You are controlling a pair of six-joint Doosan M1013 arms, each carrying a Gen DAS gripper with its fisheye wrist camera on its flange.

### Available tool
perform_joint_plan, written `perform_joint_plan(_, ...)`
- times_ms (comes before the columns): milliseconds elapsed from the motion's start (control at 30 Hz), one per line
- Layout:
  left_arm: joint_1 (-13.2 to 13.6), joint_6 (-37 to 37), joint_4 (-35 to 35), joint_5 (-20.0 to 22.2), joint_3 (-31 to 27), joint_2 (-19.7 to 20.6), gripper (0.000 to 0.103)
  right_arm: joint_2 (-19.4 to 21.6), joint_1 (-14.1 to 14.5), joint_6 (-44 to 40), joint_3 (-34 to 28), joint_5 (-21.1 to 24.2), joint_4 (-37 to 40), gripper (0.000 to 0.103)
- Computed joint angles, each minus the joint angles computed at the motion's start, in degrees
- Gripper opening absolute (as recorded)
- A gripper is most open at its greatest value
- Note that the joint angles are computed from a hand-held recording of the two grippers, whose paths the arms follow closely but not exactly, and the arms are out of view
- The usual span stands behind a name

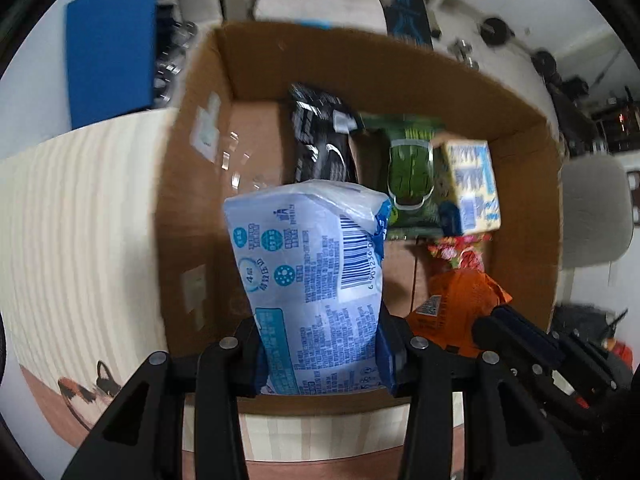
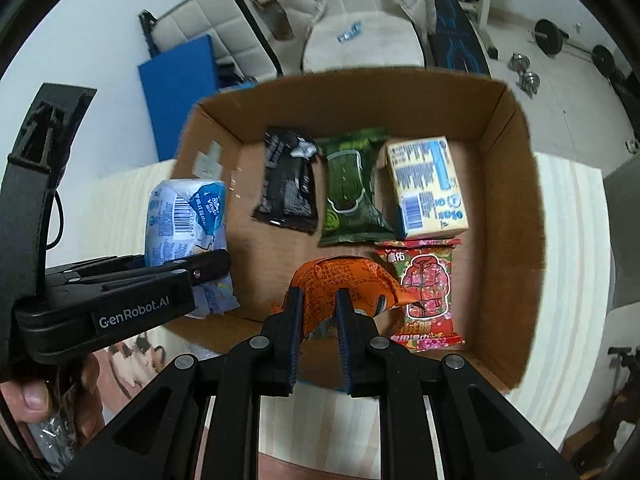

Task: Organize soft objects
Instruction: 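Carry both items into the cardboard box and open both tools, then move both tools back out of the box toward the last items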

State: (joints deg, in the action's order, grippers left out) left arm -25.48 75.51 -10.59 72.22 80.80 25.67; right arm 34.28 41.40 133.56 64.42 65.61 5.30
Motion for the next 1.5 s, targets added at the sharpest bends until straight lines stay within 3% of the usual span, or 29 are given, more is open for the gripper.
perform_joint_plan(100, 0.3, -0.8, -0.5, 1.8, -0.7, 1.3, 0.047, 1.2, -0.4, -0.6, -0.7, 1.5, 1.1, 0.019)
perform_joint_plan(200, 0.7, -0.8, -1.2, 1.2, -0.6, 1.5, 0.061, 2.7, -0.4, -1.1, -2.3, 4.9, 0.4, 0.025)
perform_joint_plan(233, 0.6, -1.2, -0.6, 1.0, -0.5, 1.5, 0.068, 2.7, -0.4, -1.0, -2.1, 4.9, 0.5, 0.03)
perform_joint_plan(300, 0.8, -1.3, -0.6, 1.1, -0.5, 1.3, 0.075, 3.0, -0.5, -0.7, -2.5, 6.0, 0.1, 0.061)
perform_joint_plan(400, 0.5, -0.9, 1.1, 1.1, -0.6, 1.2, 0.077, 3.2, -0.6, 0.3, -2.7, 6.9, -1.2, 0.07)
perform_joint_plan(467, 0.4, -1.0, 2.2, 0.8, -0.4, 0.8, 0.091, 3.4, -0.7, 0.5, -2.9, 7.4, -1.3, 0.072)
perform_joint_plan(567, 0.6, -1.6, 3.3, -0.4, 0.2, 0.1, 0.097, 3.7, -0.5, 1.1, -3.5, 9.2, -3.2, 0.09)
perform_joint_plan(700, 0.3, -2.8, 5.8, -2.7, 1.6, -1.9, 0.099, 3.4, -0.3, 1.6, -3.1, 9.7, -3.9, 0.103)
perform_joint_plan(1267, -2.4, -9.0, 12.5, -9.1, 5.3, -9.8, 0.099, -0.7, 2.4, 7.0, -1.7, 7.7, -10.6, 0.103)
perform_joint_plan(1500, -1.5, -21.1, 15.8, -10.1, 11.4, -14.3, 0.099, -6.6, 3.4, 15.4, 6.3, -0.7, -11.2, 0.103)
